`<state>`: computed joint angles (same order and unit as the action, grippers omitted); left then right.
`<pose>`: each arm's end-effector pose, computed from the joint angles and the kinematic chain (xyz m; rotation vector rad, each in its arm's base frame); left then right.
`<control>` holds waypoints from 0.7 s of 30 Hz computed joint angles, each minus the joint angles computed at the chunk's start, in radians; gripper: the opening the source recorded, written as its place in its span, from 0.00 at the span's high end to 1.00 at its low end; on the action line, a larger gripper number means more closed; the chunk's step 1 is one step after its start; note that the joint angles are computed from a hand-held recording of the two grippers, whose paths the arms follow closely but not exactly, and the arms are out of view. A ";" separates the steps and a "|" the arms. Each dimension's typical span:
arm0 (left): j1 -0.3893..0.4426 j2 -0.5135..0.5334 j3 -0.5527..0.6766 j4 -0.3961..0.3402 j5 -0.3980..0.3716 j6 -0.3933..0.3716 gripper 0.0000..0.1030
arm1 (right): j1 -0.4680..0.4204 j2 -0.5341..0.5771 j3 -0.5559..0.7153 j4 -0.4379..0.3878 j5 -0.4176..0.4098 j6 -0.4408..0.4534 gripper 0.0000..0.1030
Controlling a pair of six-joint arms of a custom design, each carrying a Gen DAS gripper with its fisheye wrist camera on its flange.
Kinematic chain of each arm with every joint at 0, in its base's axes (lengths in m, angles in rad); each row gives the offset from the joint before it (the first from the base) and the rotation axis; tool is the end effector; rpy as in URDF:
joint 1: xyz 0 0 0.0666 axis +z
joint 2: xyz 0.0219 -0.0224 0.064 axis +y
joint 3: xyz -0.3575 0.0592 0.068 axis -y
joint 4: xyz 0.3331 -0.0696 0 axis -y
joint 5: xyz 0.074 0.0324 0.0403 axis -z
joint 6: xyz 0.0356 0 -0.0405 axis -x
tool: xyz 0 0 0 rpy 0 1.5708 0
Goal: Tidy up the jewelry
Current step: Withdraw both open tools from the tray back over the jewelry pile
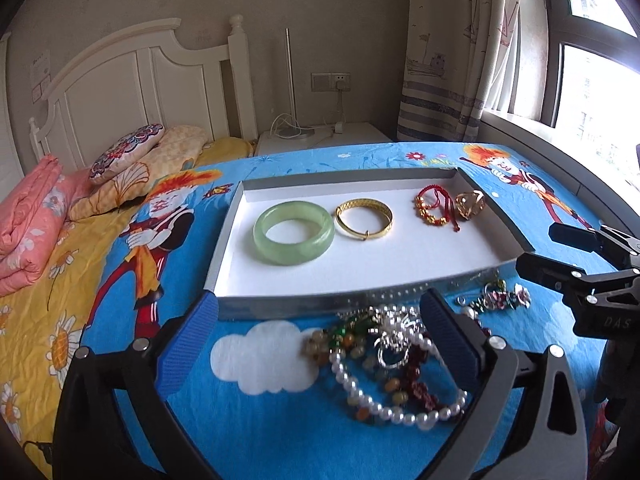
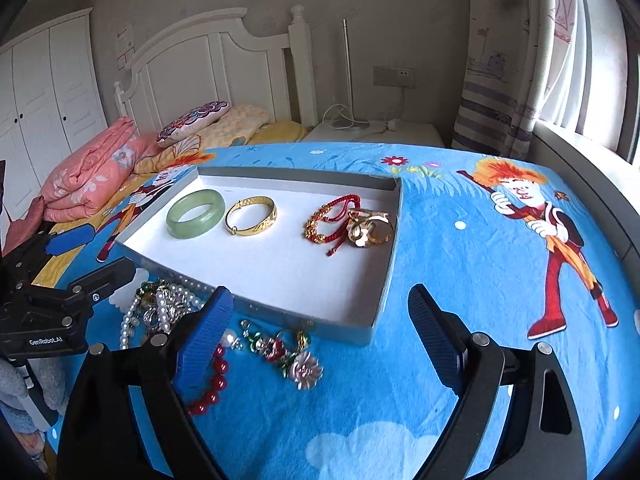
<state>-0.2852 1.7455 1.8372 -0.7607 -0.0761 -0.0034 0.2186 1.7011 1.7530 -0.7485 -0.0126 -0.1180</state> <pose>0.5462 -0.1577 0.4333 0.2810 2.2207 -0.0678 0.5392 0.1198 0.4230 -0.1211 2.2714 0.1922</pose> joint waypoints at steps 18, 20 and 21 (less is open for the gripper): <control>0.076 -0.060 -0.130 -0.019 0.141 0.150 0.03 | 0.034 -0.052 -0.090 0.017 0.107 -0.001 0.17; 0.078 -0.057 -0.126 -0.020 0.144 0.151 0.03 | 0.034 -0.052 -0.091 0.016 0.108 -0.002 0.17; 0.078 -0.057 -0.125 -0.022 0.143 0.151 0.03 | 0.035 -0.052 -0.089 0.016 0.109 -0.001 0.17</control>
